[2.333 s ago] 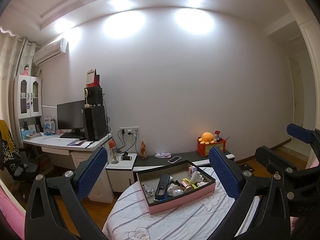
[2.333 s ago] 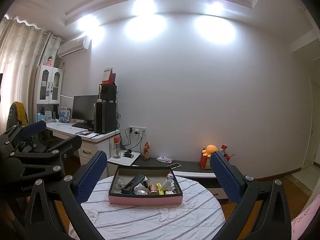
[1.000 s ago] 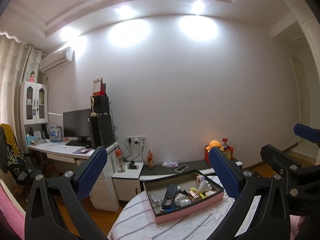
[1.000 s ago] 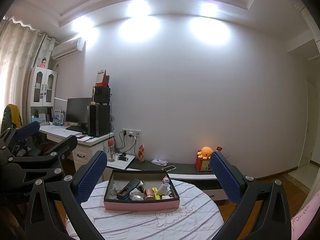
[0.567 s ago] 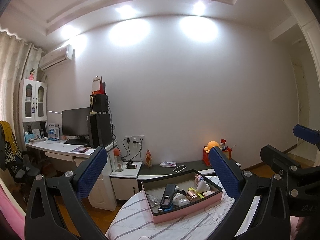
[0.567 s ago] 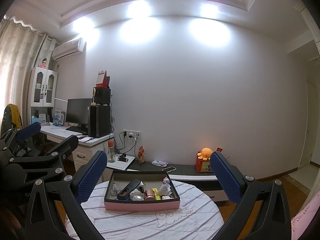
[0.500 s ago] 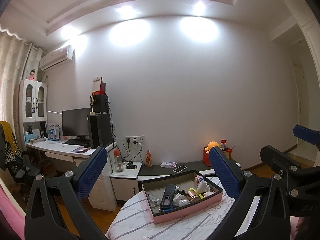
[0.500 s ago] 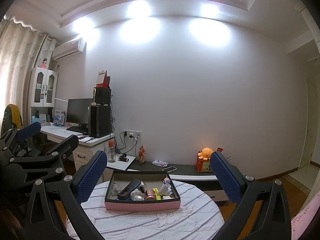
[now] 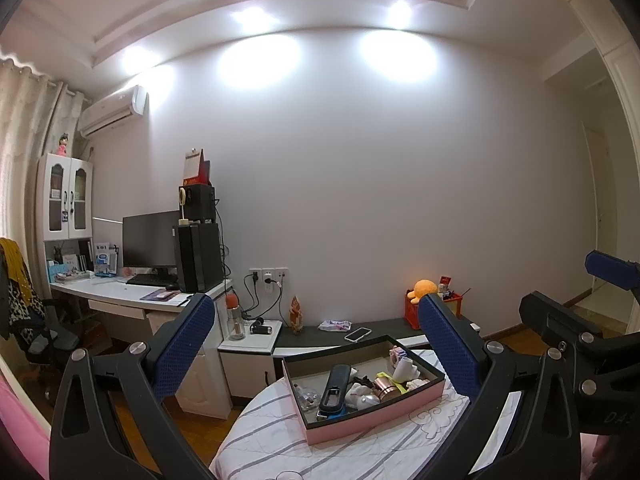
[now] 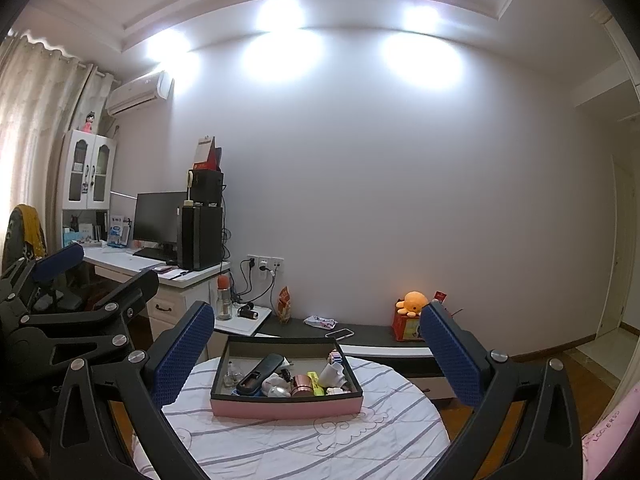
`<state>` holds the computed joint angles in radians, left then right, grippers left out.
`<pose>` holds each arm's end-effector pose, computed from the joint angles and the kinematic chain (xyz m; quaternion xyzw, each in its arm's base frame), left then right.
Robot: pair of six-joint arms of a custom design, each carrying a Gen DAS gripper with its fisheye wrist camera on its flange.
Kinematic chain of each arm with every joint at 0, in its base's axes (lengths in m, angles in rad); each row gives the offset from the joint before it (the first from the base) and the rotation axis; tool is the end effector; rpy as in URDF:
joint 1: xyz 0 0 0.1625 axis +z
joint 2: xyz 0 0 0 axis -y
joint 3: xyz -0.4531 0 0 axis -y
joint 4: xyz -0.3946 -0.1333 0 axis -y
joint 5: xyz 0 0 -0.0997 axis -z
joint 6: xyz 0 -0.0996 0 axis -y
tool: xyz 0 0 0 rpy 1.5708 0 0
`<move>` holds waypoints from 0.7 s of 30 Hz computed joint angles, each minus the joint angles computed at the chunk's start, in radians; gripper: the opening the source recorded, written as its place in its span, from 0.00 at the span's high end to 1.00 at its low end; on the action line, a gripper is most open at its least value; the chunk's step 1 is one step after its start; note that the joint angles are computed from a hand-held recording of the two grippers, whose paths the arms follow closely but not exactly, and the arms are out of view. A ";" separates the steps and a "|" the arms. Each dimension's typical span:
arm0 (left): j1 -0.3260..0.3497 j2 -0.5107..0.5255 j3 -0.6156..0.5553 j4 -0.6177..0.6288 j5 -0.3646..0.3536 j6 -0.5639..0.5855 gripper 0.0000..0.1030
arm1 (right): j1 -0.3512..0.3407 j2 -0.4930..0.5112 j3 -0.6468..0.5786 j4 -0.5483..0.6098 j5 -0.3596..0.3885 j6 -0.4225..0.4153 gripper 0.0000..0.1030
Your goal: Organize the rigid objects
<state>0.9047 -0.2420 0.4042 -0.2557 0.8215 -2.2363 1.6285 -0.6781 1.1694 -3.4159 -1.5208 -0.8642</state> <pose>-0.4049 -0.8407 0.1149 0.2519 0.6343 -0.6538 0.3267 0.1853 -0.8101 0.3365 0.3606 -0.6910 0.5836 0.2278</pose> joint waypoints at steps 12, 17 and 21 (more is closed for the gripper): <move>0.001 0.000 -0.001 0.011 -0.010 -0.010 0.00 | 0.005 0.003 -0.003 0.001 -0.014 -0.005 0.00; 0.001 -0.002 -0.001 0.016 -0.009 -0.010 0.00 | 0.005 0.003 -0.003 -0.003 -0.017 -0.006 0.00; 0.002 0.009 -0.025 0.031 -0.011 -0.011 0.00 | 0.006 0.004 -0.007 0.001 -0.021 -0.007 0.00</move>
